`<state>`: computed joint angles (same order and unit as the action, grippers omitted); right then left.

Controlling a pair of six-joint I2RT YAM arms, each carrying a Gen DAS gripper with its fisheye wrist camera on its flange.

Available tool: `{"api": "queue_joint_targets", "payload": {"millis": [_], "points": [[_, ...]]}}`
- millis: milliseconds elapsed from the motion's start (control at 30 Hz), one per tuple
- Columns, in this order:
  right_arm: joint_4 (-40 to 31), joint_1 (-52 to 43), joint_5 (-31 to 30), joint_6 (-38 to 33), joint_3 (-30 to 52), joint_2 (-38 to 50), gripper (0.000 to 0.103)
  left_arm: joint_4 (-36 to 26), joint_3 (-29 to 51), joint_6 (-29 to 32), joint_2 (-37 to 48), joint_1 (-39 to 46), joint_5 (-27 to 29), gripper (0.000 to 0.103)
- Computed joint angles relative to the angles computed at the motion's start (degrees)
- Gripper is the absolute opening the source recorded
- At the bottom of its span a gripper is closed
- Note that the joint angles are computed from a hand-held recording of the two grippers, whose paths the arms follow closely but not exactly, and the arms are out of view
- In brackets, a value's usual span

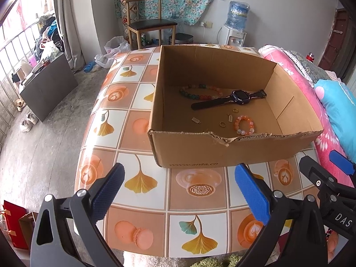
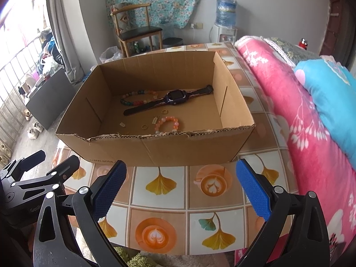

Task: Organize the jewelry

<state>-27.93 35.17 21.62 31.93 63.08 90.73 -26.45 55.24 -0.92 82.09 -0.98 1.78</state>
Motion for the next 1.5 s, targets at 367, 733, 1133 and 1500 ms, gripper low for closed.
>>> {"api": "queue_joint_targets", "payload": {"millis": [367,733,1133,1500], "points": [[0.1,0.2,0.1,0.2,-0.7,-0.7,0.095,0.2,-0.6,-0.2,-0.6,-0.1,0.0,0.097],[0.1,0.3,0.2,0.4,-0.6,-0.6,0.095,0.0,-0.4,-0.1,-0.6,0.0,0.0,0.097],[0.2,0.1,0.0,0.2,-0.5,-0.3,0.095,-0.1,-0.4,0.0,-0.7,0.0,0.1,0.097],[0.3,0.1,0.0,0.1,-0.5,-0.4,0.095,-0.7,0.2,-0.2,-0.5,0.0,0.2,0.097]]}}
